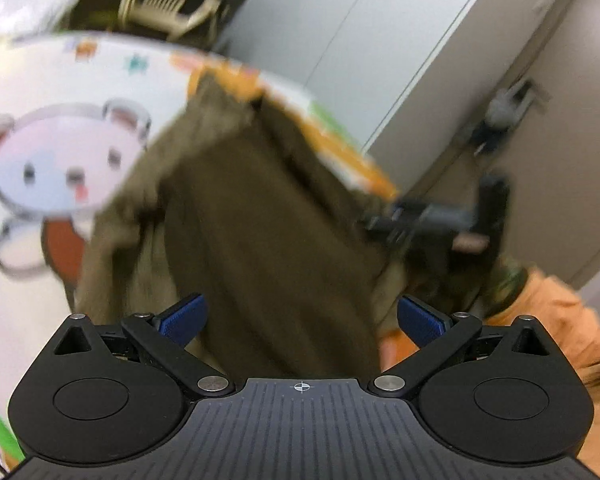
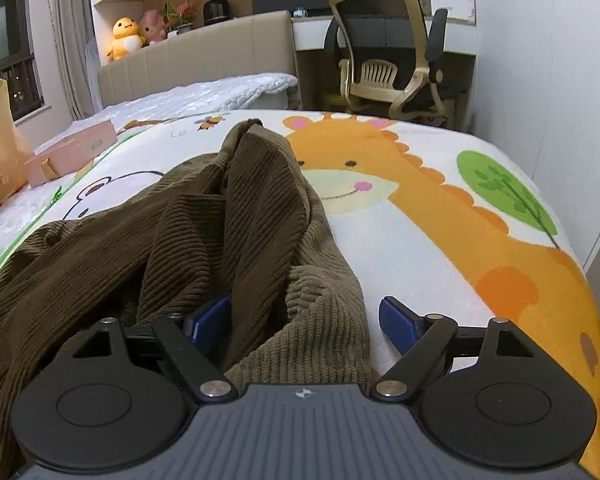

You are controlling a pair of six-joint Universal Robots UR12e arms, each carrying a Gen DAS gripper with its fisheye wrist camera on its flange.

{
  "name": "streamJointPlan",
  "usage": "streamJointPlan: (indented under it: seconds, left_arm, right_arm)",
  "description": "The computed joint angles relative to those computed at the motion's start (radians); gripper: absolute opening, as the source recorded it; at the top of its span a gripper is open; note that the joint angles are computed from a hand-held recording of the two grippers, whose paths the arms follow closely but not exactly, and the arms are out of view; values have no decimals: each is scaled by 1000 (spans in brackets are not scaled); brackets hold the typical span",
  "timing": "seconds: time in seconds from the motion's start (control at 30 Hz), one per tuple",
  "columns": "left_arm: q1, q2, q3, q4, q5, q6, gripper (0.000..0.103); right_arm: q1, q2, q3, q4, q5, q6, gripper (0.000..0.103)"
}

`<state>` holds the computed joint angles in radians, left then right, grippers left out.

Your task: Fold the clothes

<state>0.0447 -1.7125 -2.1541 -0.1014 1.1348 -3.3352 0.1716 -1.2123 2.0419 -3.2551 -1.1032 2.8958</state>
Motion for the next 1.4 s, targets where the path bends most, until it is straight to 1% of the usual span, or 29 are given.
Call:
streamJointPlan:
  seconds: [0.03,0.1,0.2,0.23,0.27,0.33,0.4,0.43,0.47,0.5,0.53,0.57,0.63,0.73,0.8,0.87,0.9,0.93,0.97,1.0,1.03,1.07,1.13,1.17,1.23,1.3,1.33,1.37,1.4]
  left_arm:
    - [-11,-4,6,-17,28,-5,103]
    - [-30,-25,22,-5,93,-6,103]
    - [-42,-57,42,40,147,11,96]
    - [-42,-65,47,48,147,12,83]
    - [-36,-73,50,54,123,10,73]
    - [-29,-90,55,72,87,-8,67]
    - [-33,-97,54,102,86,-9,60]
    - [-37,-98,52,119,92,-5,53]
    - [-36,-100,52,134,94,-2,42]
    - [-32,-101,54,153,94,-4,35]
    - [-28,-96,53,170,99,-9,20]
    - [-23,-97,57,191,112,-13,14]
    - [-15,-97,65,227,150,-11,11]
    - [-2,-103,91,289,242,-4,6]
    - [17,-107,105,332,306,-22,6]
    - [35,-114,123,373,371,-38,6]
    - [52,-107,125,361,364,-58,6]
    - [63,-96,116,346,331,-74,10]
    - [75,-85,107,332,297,-88,17]
    - [87,-74,98,317,263,-103,25]
    - [90,-67,88,295,218,-106,47]
    - [93,-59,79,273,172,-108,60]
    - [98,-54,67,211,39,-109,68]
    - [97,-55,64,176,-22,-105,78]
    - [89,-59,65,105,-121,-84,92]
    - [65,-67,79,18,-171,-14,95]
    - [50,-70,91,-30,-165,31,96]
    - [34,-72,101,-69,-136,68,96]
    - [16,-79,114,-94,-98,86,96]
  right_arm:
    - [-1,-4,6,-24,0,1,82]
    - [-2,-12,18,-72,0,4,82]
    - [-18,-44,41,-95,72,12,81]
    - [-24,-56,47,-88,107,7,77]
    - [-29,-67,53,-81,142,1,74]
    - [-30,-86,58,-35,186,-35,72]
    - [-9,-89,46,55,171,-103,69]
    - [8,-83,34,103,139,-129,62]
    - [21,-74,18,151,122,-142,48]
    - [33,-64,1,197,106,-154,41]
    - [41,-54,-10,208,100,-159,36]
    - [52,-45,-21,198,89,-172,26]
    - [69,-34,-55,194,72,-215,11]
    - [91,-7,-111,75,-18,-253,9]
    - [96,20,-155,-7,-101,-248,9]
    - [94,57,-203,-90,-223,-235,9]
    - [95,78,-229,-116,-298,-228,9]
    - [94,98,-251,-124,-360,-232,9]
    - [93,118,-272,-131,-419,-235,9]
    - [88,130,-283,-108,-447,-218,9]
    - [83,141,-294,-84,-475,-201,9]
    - [79,153,-305,-59,-501,-182,9]
    - [70,162,-306,-6,-510,-130,9]
    - [66,162,-302,10,-501,-111,9]
    - [55,162,-290,3,-464,-77,9]
    - [47,159,-281,-15,-432,-49,14]
    - [45,150,-270,-35,-422,-40,21]
    - [42,142,-259,-63,-406,-29,29]
    - [38,133,-250,-89,-385,-17,33]
